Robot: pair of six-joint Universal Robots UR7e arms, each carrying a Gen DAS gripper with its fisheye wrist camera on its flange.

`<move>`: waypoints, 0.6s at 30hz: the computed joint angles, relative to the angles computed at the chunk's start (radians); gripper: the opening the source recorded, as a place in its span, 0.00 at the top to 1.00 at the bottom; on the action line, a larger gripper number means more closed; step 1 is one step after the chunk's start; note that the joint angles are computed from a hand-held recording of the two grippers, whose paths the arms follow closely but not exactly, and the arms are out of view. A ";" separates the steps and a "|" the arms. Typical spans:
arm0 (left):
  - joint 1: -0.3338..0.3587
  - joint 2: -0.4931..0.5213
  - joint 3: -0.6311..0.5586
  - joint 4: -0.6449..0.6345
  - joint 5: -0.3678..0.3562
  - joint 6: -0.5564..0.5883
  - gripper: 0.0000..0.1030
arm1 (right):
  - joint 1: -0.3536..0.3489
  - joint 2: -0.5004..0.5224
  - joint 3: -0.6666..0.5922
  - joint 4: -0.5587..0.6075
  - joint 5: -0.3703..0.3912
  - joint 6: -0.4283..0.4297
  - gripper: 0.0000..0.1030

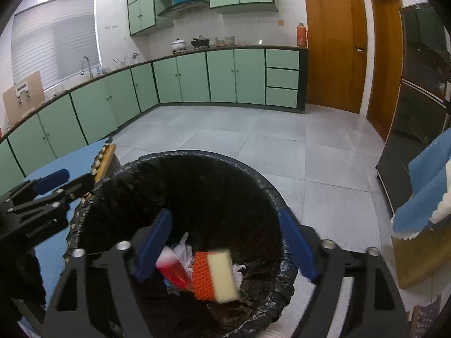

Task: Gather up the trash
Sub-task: 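Carry the red cup and sponge over the bin and open both grippers, then move both tools back over the mat toward the orange net and red cloth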

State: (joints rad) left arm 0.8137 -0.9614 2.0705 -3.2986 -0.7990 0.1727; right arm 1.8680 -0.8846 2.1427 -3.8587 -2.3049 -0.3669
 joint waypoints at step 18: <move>0.072 -0.266 0.129 -0.127 0.161 0.098 0.21 | 0.116 0.121 -0.141 0.113 0.083 0.003 0.06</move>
